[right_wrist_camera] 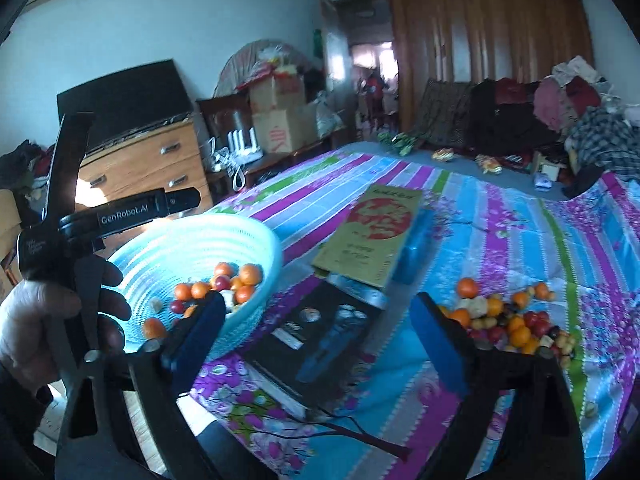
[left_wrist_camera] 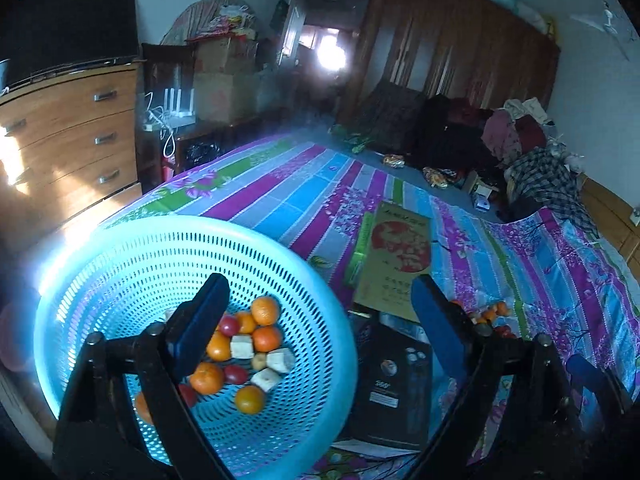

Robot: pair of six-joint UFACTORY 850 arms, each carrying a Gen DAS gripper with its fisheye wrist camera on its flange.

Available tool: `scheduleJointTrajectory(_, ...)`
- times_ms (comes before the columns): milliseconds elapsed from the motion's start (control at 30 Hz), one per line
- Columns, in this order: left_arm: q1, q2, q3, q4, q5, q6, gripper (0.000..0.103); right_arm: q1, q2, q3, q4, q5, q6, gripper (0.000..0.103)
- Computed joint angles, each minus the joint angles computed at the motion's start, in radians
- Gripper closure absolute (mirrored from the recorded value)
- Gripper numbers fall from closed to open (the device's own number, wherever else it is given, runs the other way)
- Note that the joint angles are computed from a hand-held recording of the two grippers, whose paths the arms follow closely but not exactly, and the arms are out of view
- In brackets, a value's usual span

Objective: Organize fruits

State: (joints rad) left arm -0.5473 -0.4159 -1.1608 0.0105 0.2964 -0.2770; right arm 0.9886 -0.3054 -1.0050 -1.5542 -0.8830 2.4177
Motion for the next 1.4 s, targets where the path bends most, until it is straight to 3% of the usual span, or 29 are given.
scheduleJointTrajectory(133,-0.046,-0.009,-0.023,0.129,-0.011,-0.088,0.009,0.023,0.055,0.089,0.042,-0.038,0.022,0.007)
scheduleJointTrajectory(200,-0.073,-0.018,-0.04,0.243,-0.028,-0.149,0.009,0.026,0.086,0.139,0.041,-0.019,0.055,0.007)
scheduleJointTrajectory(300,-0.115,-0.033,-0.057,0.282,-0.04,-0.13,0.009,0.02,0.118,0.199,0.094,0.012,0.079,0.007)
scheduleJointTrajectory(400,-0.135,-0.055,-0.073,0.515,0.004,-0.396,0.009,0.007,0.117,0.228,0.252,-0.031,-0.007,0.006)
scheduleJointTrajectory(433,-0.14,-0.069,-0.08,0.574,0.034,-0.476,0.009,-0.025,0.107,0.228,0.337,-0.036,-0.1,0.0)
scheduleJointTrajectory(500,-0.164,-0.102,-0.117,0.679,0.016,-0.588,0.009,-0.102,0.074,0.254,0.385,-0.011,-0.182,0.0)
scheduleJointTrajectory(567,-0.183,-0.124,-0.148,0.747,0.002,-0.628,0.009,-0.187,0.061,0.337,0.315,0.087,-0.097,0.0)
scheduleJointTrajectory(633,-0.203,-0.133,-0.161,0.701,-0.021,-0.516,0.009,-0.259,0.118,0.458,0.188,0.216,0.112,0.002)
scheduleJointTrajectory(667,-0.209,-0.139,-0.169,0.66,-0.036,-0.454,0.009,-0.284,0.134,0.505,0.138,0.242,0.217,0.002)
scheduleJointTrajectory(733,-0.212,-0.155,-0.187,0.653,-0.061,-0.455,0.009,-0.299,0.117,0.555,-0.015,0.23,0.41,0.002)
scheduleJointTrajectory(800,-0.212,-0.175,-0.213,0.768,-0.089,-0.603,0.009,-0.32,0.088,0.566,-0.1,0.216,0.463,0.002)
scheduleJointTrajectory(867,-0.22,-0.187,-0.226,0.815,-0.109,-0.65,0.009,-0.369,0.048,0.558,-0.177,0.263,0.509,0.001)
scheduleJointTrajectory(933,-0.232,-0.192,-0.228,0.764,-0.116,-0.583,0.009,-0.423,-0.019,0.556,-0.291,0.333,0.617,0.0)
scheduleJointTrajectory(1000,-0.239,-0.197,-0.231,0.775,-0.116,-0.58,0.009,-0.399,-0.041,0.562,-0.316,0.285,0.626,0.0)
scheduleJointTrajectory(1200,-0.25,-0.233,-0.27,0.96,-0.135,-0.774,0.009,-0.396,-0.027,0.56,-0.277,0.292,0.585,0.0)
scheduleJointTrajectory(1400,-0.256,-0.25,-0.284,0.988,-0.146,-0.792,0.009,-0.395,-0.03,0.559,-0.274,0.292,0.584,0.0)
